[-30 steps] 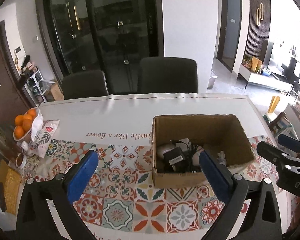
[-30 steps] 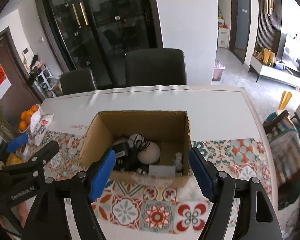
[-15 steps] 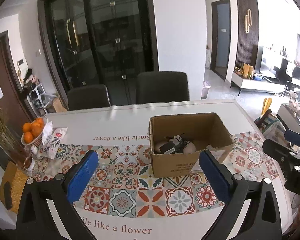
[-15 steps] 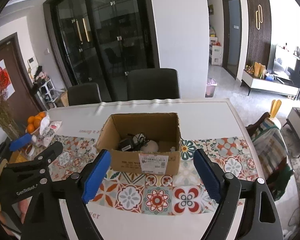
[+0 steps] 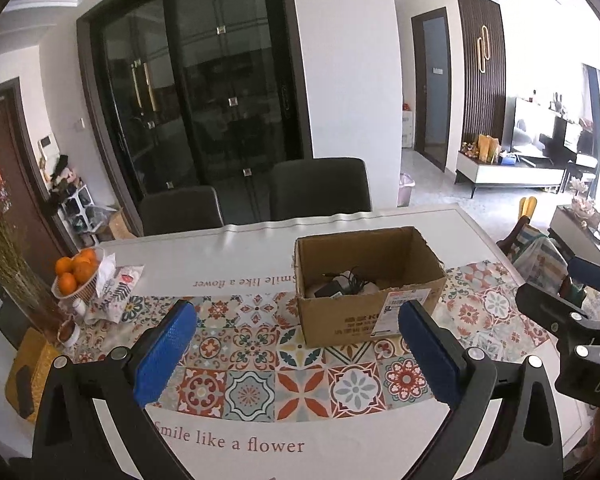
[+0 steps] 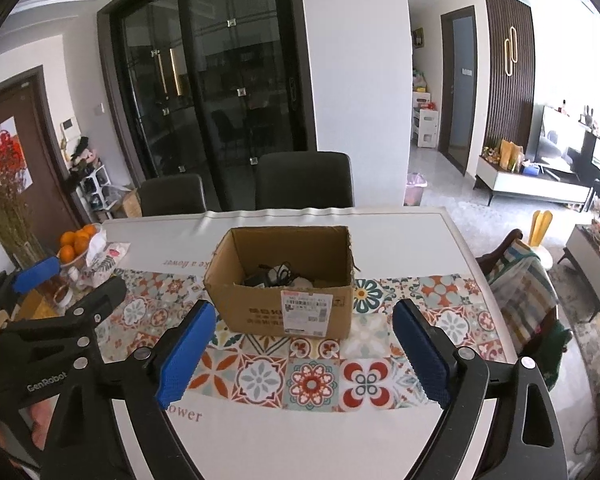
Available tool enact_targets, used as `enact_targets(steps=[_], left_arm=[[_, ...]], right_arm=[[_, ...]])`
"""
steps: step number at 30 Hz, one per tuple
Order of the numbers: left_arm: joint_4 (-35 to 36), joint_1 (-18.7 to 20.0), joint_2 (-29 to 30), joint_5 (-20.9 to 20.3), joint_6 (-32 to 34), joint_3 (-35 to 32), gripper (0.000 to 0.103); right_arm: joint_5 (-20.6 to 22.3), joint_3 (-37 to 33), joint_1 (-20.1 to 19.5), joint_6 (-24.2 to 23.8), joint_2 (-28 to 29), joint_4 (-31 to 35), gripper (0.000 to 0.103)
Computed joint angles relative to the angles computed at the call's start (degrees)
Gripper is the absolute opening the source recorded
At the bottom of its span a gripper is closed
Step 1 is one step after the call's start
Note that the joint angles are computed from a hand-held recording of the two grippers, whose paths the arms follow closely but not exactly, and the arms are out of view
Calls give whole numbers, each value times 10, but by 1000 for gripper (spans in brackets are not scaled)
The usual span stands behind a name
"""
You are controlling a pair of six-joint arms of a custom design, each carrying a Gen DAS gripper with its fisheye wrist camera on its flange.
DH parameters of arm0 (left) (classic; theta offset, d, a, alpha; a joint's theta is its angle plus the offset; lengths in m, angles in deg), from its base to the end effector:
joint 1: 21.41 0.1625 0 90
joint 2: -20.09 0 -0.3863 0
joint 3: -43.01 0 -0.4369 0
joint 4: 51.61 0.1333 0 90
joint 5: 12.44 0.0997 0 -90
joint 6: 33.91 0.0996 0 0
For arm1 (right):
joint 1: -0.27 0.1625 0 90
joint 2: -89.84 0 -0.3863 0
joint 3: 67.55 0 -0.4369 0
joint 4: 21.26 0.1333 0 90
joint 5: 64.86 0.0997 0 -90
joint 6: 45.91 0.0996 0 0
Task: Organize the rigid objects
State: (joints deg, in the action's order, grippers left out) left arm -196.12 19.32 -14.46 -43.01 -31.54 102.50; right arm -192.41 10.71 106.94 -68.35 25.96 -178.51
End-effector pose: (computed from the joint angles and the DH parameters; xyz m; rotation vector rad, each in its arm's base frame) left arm -0.4830 -0.7050 0.2025 0.6520 2.0992 -1.0200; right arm 0.2751 -0.6655 0.4327 0.3931 -2.2379 1.0741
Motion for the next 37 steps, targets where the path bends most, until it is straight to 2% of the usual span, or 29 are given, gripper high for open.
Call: enact_targets(steps=[13,37], left_arm=[[-6,-6,-19,-8,-10,25,103],[4,-10,-28,-7,-34,38,103]], right_arm=[[10,27,8,0,-20,-13,90],[18,31,10,6,-25,-3,90]])
